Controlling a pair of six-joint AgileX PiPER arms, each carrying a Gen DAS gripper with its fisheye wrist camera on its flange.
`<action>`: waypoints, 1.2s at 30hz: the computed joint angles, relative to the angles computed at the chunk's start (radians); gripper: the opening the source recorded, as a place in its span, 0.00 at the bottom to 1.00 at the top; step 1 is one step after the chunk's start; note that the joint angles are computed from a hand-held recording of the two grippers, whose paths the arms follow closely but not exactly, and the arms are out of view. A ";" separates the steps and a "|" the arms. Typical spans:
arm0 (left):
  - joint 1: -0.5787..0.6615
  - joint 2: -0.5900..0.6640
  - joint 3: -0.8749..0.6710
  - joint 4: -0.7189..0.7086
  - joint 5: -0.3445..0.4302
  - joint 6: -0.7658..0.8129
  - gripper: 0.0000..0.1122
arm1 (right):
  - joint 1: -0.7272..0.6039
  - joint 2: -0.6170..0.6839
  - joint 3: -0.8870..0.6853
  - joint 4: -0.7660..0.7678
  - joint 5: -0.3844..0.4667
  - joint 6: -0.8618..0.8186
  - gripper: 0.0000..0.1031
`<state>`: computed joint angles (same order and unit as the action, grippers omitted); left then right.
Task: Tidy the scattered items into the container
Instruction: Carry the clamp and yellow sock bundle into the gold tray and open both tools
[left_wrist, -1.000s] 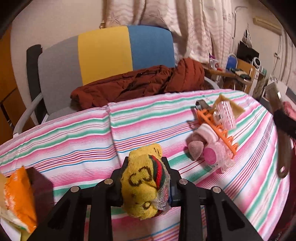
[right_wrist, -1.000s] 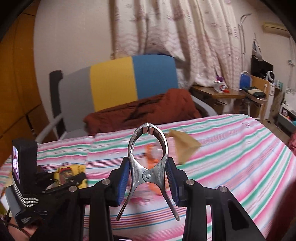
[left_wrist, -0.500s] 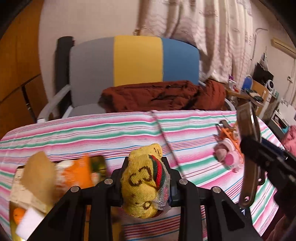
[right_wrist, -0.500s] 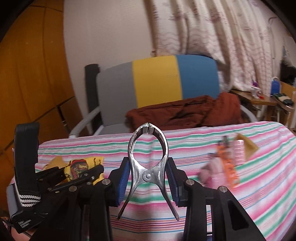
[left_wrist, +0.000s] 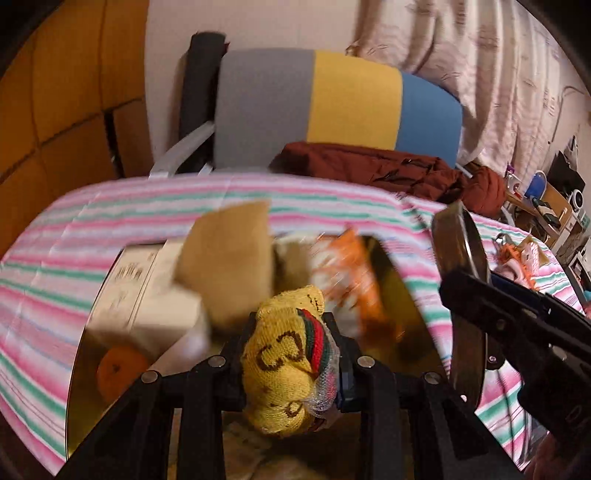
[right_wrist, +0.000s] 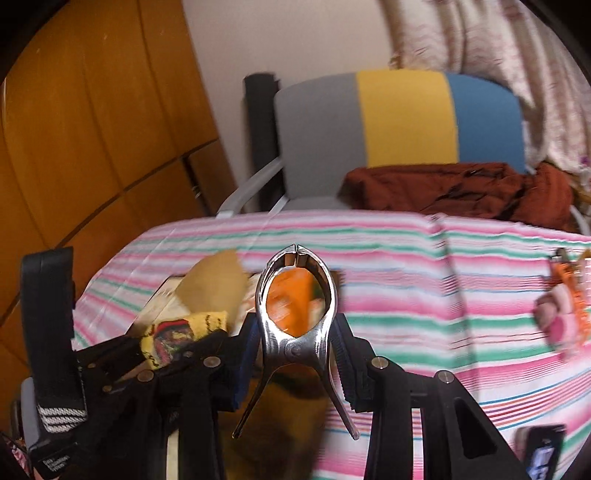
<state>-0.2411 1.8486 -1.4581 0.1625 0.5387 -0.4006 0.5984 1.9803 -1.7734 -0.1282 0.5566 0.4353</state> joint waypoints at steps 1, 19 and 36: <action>0.013 -0.006 0.022 -0.033 -0.009 0.023 0.28 | 0.009 0.028 -0.032 0.026 0.019 -0.022 0.38; 0.123 -0.006 0.023 -0.328 0.076 0.234 0.38 | -0.021 0.128 -0.110 0.290 0.088 -0.142 0.41; 0.099 -0.032 0.011 -0.183 0.053 0.097 0.39 | -0.017 0.087 -0.061 0.328 0.051 -0.173 0.41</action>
